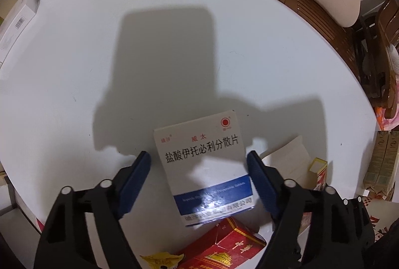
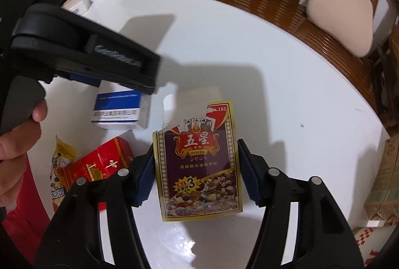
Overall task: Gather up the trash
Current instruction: 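Grasp the white medicine box with the left tool while the right tool grasps the playing-card box, then lift both boxes and carry them down toward the plastic bag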
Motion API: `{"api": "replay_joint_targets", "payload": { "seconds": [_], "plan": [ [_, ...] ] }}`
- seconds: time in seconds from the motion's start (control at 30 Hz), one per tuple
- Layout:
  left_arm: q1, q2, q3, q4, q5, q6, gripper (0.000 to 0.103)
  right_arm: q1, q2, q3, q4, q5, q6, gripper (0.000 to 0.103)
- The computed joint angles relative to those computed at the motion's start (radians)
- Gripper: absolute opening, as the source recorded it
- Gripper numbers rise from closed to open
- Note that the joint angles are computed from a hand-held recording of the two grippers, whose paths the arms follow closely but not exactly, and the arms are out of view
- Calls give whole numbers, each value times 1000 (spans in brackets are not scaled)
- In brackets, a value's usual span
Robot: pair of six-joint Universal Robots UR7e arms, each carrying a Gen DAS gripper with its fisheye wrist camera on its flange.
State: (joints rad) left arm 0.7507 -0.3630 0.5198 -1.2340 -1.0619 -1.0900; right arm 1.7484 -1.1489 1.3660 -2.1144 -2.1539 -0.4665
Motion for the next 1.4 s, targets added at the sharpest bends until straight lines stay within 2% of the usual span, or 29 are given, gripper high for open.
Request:
{"api": "replay_joint_targets", "payload": {
  "seconds": [0.03, 0.17, 0.4, 0.47, 0.53, 0.6, 0.87, 1.07, 1.2, 1.4],
  "plan": [
    [-2, 3, -8, 6, 3, 4, 63, -3, -3, -1, -4, 4, 6, 59],
    [0, -26, 47, -57, -17, 52, 63, -9, -18, 5, -18, 12, 37, 59],
    [-1, -116, 202, -195, -35, 123, 63, 9, -76, 74, -93, -20, 81, 59],
    [-8, -132, 219, -213, -24, 145, 63, 17, -81, 79, -115, -37, 79, 59],
    [-28, -184, 286, -251, 3, 170, 63, 31, -90, 85, -130, -49, 78, 59],
    [-40, -194, 287, -267, 38, 199, 63, 49, -96, 92, -151, -72, 72, 59],
    [-144, -351, 463, -396, 154, 355, 63, 174, -161, 142, -214, -128, 91, 59],
    [-200, -430, 536, -455, 137, 445, 63, 297, -210, 185, -243, -194, 140, 59],
    [-246, -541, 659, -474, 132, 467, 63, 387, -252, 240, -260, -259, 184, 59],
    [-314, -692, 842, -465, 129, 461, 63, 477, -305, 328, -237, -317, 275, 59]
  ]
}}
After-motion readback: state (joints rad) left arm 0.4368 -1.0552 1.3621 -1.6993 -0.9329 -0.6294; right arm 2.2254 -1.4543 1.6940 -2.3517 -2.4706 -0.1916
